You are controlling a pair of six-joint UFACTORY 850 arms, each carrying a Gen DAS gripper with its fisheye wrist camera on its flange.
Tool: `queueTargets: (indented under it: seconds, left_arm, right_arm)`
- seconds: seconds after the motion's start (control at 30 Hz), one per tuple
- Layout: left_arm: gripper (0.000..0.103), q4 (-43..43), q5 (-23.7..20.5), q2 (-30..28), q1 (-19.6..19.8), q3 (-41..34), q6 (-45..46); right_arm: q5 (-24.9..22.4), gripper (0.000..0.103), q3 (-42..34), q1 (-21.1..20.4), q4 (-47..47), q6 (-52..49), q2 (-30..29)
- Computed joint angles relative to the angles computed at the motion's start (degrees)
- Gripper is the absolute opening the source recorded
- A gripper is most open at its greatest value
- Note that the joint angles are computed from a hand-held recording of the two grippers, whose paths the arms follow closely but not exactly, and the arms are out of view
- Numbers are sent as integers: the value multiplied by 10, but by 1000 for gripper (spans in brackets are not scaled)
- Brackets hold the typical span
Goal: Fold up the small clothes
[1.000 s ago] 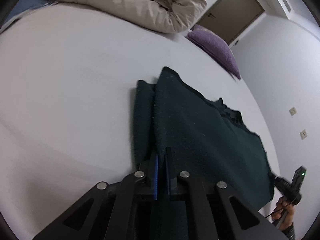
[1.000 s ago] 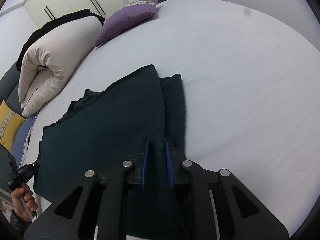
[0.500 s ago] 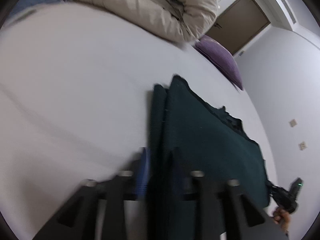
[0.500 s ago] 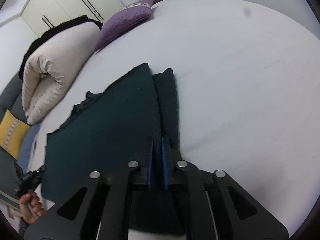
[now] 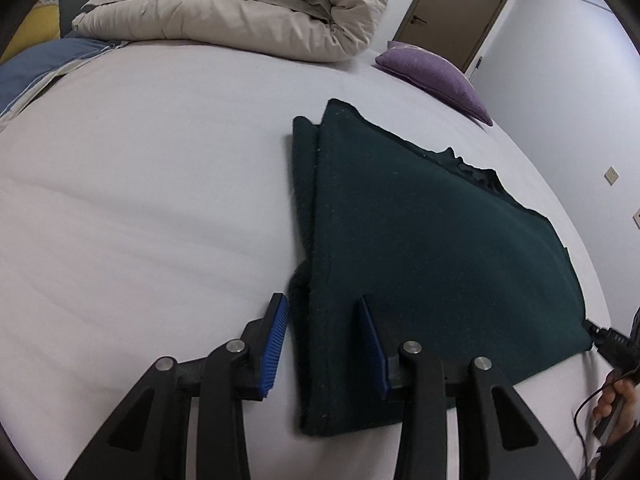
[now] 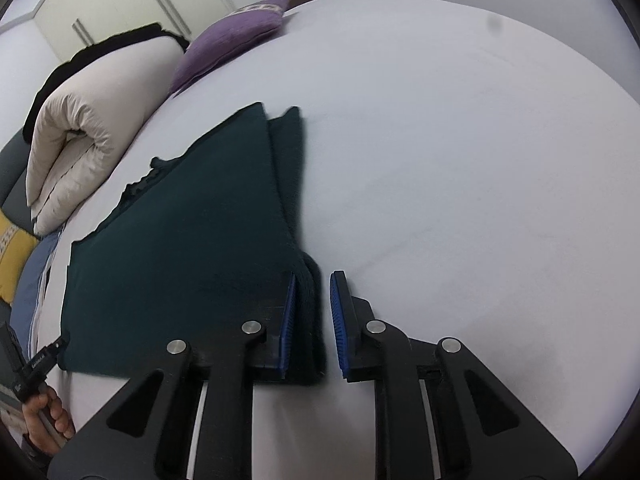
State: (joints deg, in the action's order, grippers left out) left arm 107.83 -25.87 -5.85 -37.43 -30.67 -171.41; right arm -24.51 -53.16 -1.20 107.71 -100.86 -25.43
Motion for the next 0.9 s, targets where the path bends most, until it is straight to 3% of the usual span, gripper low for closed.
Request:
queueTargets:
  seconds: [0.13,0.2,0.3,0.43,0.5,0.57,0.67,0.77,0.83,0.9]
  left_arm:
    - [39,-105,-28,27,-20,3,85]
    - [39,-143,-60,37,-39,-3,131]
    - [40,-151,-82,27,-56,-32,180]
    - [43,-111,-55,-16,-49,-76,190]
    - [43,-125,-37,-45,-41,-95,208]
    - [43,-115,-14,-54,-30,-91,186]
    - [43,-44,-25,-44,-34,-55,108]
    - [40,-11,-25,-28,-35,-32,70]
    - [37,-15,-28,-13,-36,-18,60]
    - [35,-28,-36,4,-42,-4,47]
  right_arm:
    - [-12,26,28,-13,26,7,19]
    - [2,26,41,-12,40,5,41]
    - [-25,26,60,-6,56,-21,76]
    - [-63,26,47,22,-13,4,78]
    - [-69,26,20,35,-91,65,45]
    - [-59,22,-4,36,-148,138,5]
    - [-131,13,6,-2,-111,118,-13]
    - [-164,0,19,-34,-100,102,-19]
    - [-181,0,35,-54,-82,97,-15]
    - [-170,3,57,-67,-49,91,7]
